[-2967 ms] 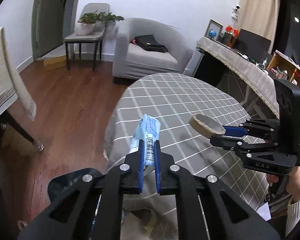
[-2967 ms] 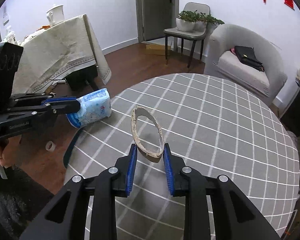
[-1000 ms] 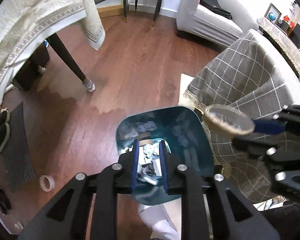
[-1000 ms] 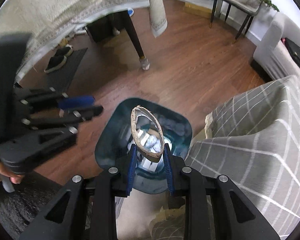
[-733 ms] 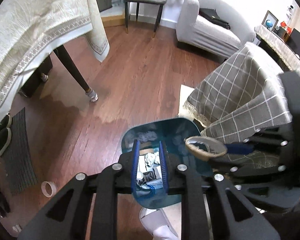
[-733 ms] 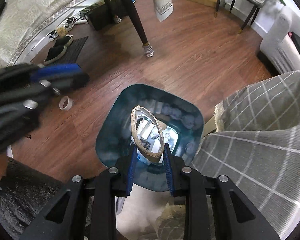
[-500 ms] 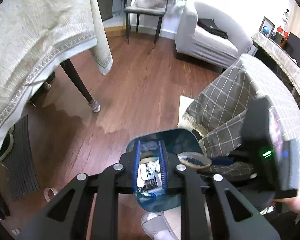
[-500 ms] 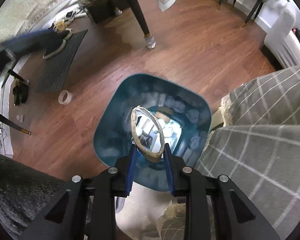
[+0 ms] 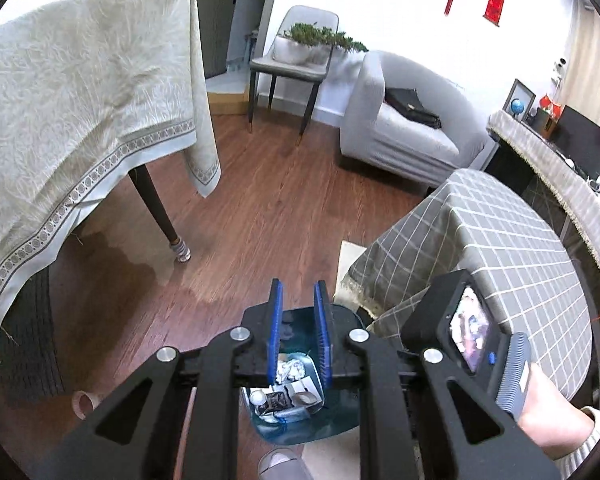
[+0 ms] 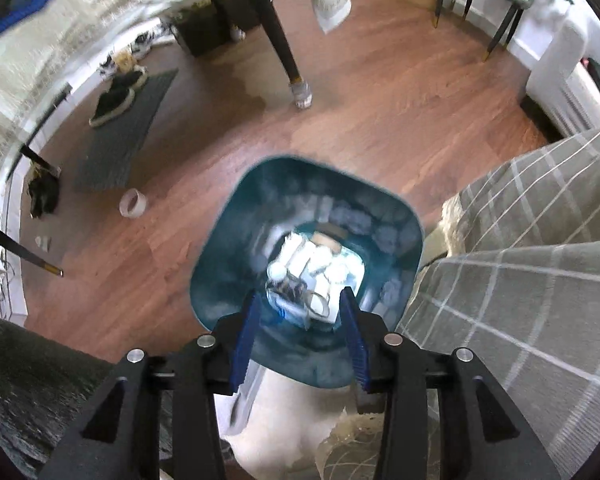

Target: Collect trash

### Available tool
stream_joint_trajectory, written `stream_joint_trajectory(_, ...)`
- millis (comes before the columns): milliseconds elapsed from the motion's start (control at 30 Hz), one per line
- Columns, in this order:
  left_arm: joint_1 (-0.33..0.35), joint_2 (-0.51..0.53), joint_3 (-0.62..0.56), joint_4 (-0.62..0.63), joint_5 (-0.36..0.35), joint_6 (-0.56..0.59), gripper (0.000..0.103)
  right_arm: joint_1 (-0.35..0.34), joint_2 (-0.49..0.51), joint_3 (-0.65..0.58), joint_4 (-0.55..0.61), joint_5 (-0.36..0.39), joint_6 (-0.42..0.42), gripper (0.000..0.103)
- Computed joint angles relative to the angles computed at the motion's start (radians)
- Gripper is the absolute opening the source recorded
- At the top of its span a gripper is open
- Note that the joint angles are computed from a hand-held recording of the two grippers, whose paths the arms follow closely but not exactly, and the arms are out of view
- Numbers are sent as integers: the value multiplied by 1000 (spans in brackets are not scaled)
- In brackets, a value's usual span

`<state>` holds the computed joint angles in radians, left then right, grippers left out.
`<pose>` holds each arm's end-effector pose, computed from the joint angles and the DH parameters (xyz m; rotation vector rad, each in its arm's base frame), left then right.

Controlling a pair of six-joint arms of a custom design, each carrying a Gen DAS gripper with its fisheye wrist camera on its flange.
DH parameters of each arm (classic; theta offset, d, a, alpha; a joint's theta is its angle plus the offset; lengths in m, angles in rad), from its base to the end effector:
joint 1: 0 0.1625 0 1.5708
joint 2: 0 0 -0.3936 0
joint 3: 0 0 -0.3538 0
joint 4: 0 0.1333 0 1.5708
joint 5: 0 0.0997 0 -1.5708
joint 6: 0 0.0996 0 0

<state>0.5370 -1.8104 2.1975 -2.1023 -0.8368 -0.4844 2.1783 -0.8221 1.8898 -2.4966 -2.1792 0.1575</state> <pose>-0.1928 -0.3476 0.3525 0.6318 2.5066 -0.8193 0.3628 -0.3880 0.0459 0.6178 -2.4470 0.1293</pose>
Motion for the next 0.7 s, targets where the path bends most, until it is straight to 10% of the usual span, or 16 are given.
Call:
stream_joint_trajectory(400, -102, -69, 34, 16, 33, -59, 20, 127, -124, 64, -161, -81, 24, 57)
stream_joint_trajectory(700, -255, -99, 78, 54, 53, -124, 68, 217, -287, 204, -265, -255, 134, 73)
